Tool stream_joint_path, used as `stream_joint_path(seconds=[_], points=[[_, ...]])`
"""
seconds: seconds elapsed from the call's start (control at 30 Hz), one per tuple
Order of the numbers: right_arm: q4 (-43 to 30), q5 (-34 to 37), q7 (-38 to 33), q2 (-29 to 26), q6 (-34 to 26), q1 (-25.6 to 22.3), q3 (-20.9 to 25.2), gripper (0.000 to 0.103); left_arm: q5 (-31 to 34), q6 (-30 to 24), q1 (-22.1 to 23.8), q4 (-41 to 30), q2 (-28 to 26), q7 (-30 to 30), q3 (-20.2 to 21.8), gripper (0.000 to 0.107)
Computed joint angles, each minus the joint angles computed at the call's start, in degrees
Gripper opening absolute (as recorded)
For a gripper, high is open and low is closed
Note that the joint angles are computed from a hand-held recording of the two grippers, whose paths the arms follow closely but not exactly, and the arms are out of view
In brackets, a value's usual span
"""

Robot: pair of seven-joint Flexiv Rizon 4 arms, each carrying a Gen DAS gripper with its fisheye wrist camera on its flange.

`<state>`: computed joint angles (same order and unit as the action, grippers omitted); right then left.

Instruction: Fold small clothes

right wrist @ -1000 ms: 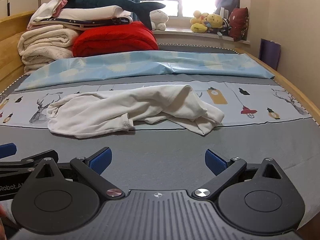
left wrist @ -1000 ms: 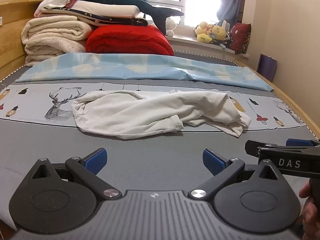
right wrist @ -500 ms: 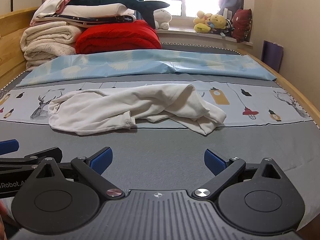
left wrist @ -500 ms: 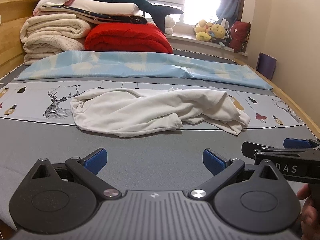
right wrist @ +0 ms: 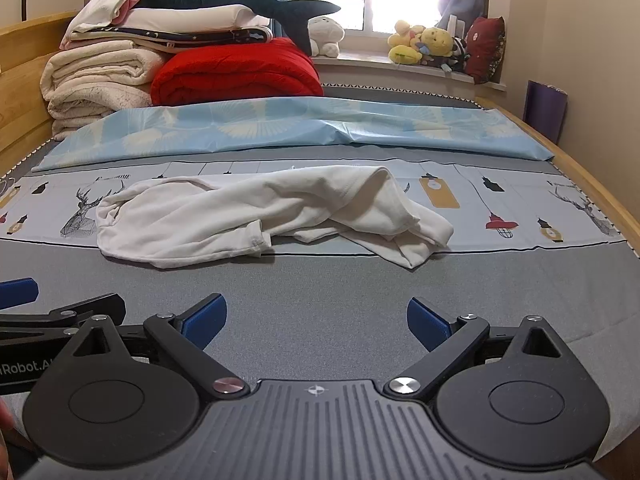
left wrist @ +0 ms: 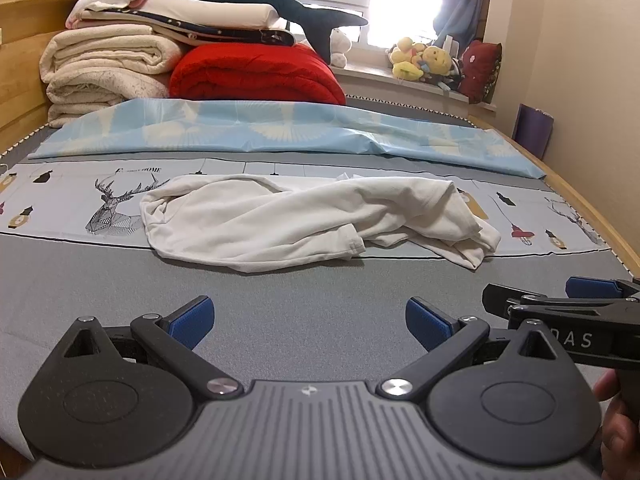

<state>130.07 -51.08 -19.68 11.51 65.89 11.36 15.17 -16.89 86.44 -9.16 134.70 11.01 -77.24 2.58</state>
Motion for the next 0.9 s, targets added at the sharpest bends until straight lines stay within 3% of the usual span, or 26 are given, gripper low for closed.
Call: stream_joint_path(seconds=[0.63,0.8,0.9], points=[[-0.05,-0.04,-0.12,-0.02,-0.06,0.02,0.01,0.095,-0.15,0.12,-0.18,0.12,0.05,0.26,0.17,0.102],[-0.24,0.62,-0.63,0.27,0.46,-0.28,-0.58,0.088,1.39,0.40,1.07,0.17,0.17,-1.36,-0.52,0.102],[-0.77,-1.41,-0.22,0.24,4.34,-2.42,-1.87,0.085,1.79,-0.07,1.39,-0.10,0.19,-2.25,-0.54,0.099]])
